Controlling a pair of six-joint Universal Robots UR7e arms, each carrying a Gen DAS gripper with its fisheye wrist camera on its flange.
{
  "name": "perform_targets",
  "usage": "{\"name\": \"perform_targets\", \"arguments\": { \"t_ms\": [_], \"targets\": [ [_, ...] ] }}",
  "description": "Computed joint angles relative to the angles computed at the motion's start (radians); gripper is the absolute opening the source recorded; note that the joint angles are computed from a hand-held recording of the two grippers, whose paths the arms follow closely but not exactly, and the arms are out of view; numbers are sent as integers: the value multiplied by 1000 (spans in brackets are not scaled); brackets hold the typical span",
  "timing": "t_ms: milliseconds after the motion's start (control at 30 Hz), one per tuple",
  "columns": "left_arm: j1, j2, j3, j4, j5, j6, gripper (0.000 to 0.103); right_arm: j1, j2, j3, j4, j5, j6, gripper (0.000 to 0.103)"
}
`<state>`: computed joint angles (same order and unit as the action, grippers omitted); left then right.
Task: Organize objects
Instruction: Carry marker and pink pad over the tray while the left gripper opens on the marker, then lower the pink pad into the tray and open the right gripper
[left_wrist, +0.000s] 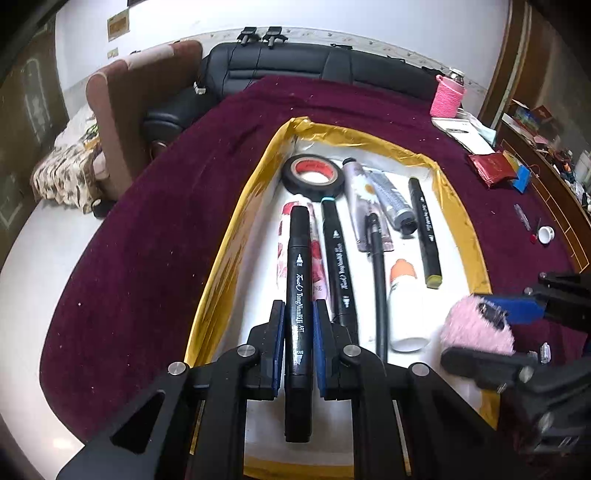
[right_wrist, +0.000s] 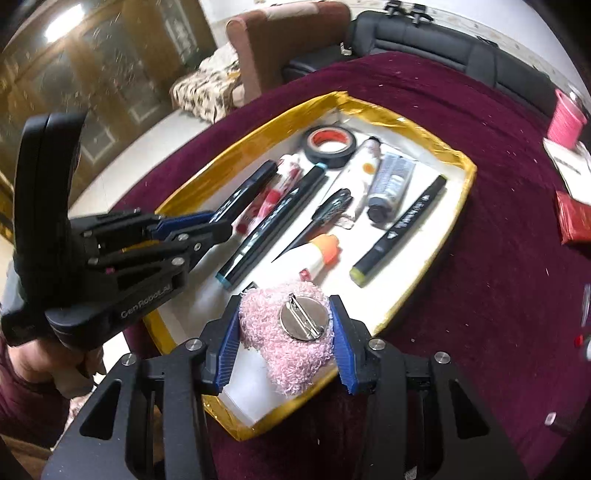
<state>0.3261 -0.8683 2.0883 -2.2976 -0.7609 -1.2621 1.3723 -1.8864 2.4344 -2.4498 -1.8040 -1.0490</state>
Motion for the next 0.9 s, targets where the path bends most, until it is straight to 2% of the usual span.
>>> {"name": "perform_targets", "arguments": {
  "t_ms": [300,400,467,533,567,733,900],
  "targets": [
    [-2,-5,14,-16,7,10,12,34,56,38,-85,-73,-33,44],
    [-7,-13,25,-42,12,11,15,36,68,47,-101,-92,-40,44],
    [-11,-17,25,-44,21,7,36,32,53,59,-93,-96,-43,44],
    [-23,-22,20,-21,43,-9,51,30,53,64,-98,-96,-49,44],
    [-28,-24,17,-9,51,-17,54,30,52,70,-108,-97,-55,44],
    [-48,-28,-17,92,86,-66,60,25,47,89,-145,-93,-81,45],
    [-59,-13,-48,155,102,-85,61,14,33,96,-152,-85,-98,46]
  ]
}}
